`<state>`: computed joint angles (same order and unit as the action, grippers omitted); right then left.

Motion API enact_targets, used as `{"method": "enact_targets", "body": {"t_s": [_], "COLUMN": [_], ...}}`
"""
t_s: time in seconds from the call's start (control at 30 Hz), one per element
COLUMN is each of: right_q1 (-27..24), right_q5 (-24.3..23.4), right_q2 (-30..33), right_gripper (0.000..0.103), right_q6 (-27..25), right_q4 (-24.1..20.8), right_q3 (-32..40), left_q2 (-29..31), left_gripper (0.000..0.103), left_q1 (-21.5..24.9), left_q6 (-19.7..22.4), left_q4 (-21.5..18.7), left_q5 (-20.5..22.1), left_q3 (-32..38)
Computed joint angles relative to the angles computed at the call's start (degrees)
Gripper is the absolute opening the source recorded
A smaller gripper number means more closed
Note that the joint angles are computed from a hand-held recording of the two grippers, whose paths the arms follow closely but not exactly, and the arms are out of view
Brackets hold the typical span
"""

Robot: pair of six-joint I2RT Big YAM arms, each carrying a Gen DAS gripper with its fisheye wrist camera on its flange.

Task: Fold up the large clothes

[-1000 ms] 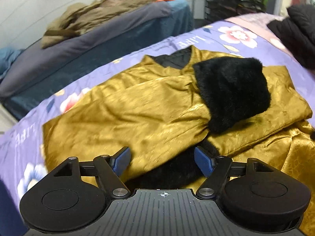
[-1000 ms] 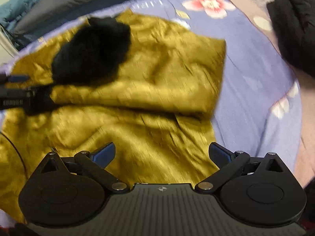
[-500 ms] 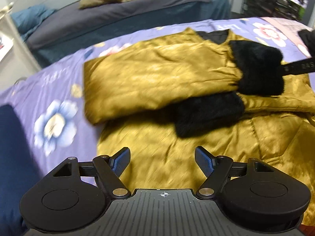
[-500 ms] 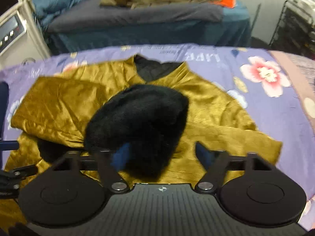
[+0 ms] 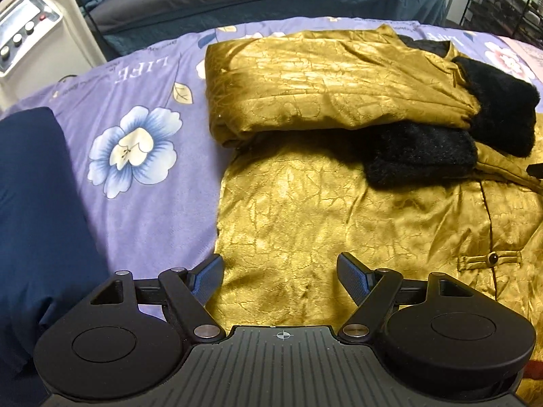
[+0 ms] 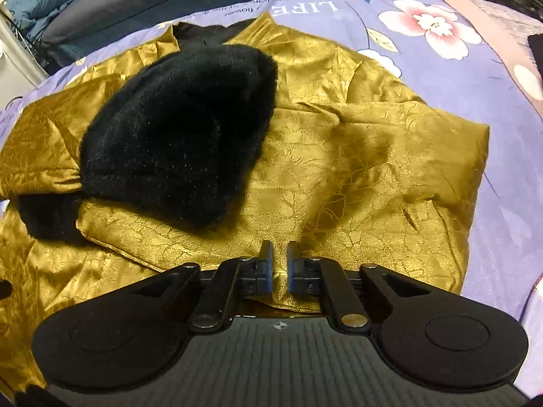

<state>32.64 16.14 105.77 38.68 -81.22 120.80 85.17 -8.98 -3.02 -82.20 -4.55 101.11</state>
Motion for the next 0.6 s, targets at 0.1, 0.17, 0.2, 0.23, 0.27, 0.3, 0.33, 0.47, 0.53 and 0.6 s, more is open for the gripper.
{"method": "enact_targets", "body": {"t_s": [0.1,0.17,0.2,0.23,0.27,0.3,0.33,0.47,0.53,0.6], "right_q1": [0.1,0.3,0.3,0.2,0.1,0.0,-0.1,-1.1,-1.7,-2.0], "right_q5": [0.6,0.9,0.7,0.1,-0.7,-1.3,-1.9,-5.3,-7.2,-8.7], "right_q2": [-1.9,-3.6,-4.6,-5.8,-7.0,-8.5,-9.9,-16.1,-19.0,-21.9], "right_gripper": [0.062,0.065,0.065,0.068,0.072,0.074,0.076,0.086,0.087,0.085], "right_q6": [0.4,1.5,2.1,2.5,2.8,3.0,3.0,3.2,3.9,5.4], "right_q4": [1.6,2.7,3.0,3.6,4.3,5.3,6.0,8.5,8.4,8.4], "right_q3": [-2.0,-4.1,-5.1,-6.5,-7.9,-9.7,-11.3,-18.7,-22.1,-25.5], "left_q2": [0.8,0.8,0.7,0.7,0.8,1.0,1.2,0.5,-0.6,-1.9], "left_gripper": [0.103,0.103,0.103,0.103,0.103,0.103,0.103,0.103,0.103,0.103], "left_q1": [1.5,2.7,3.2,4.0,4.7,5.6,6.5,9.6,11.1,12.2], "left_q6": [1.4,3.2,4.1,5.2,6.2,7.2,8.2,11.4,13.2,14.0], "left_q4": [-1.0,-1.1,-1.3,-1.6,-2.3,-3.3,-4.5,-8.0,-9.3,-10.1], "left_q5": [2.6,3.7,4.2,5.1,6.1,7.5,9.2,15.9,18.1,18.3], "left_q3": [1.4,2.1,2.3,2.6,2.9,3.3,3.6,2.5,0.7,-1.6]}}
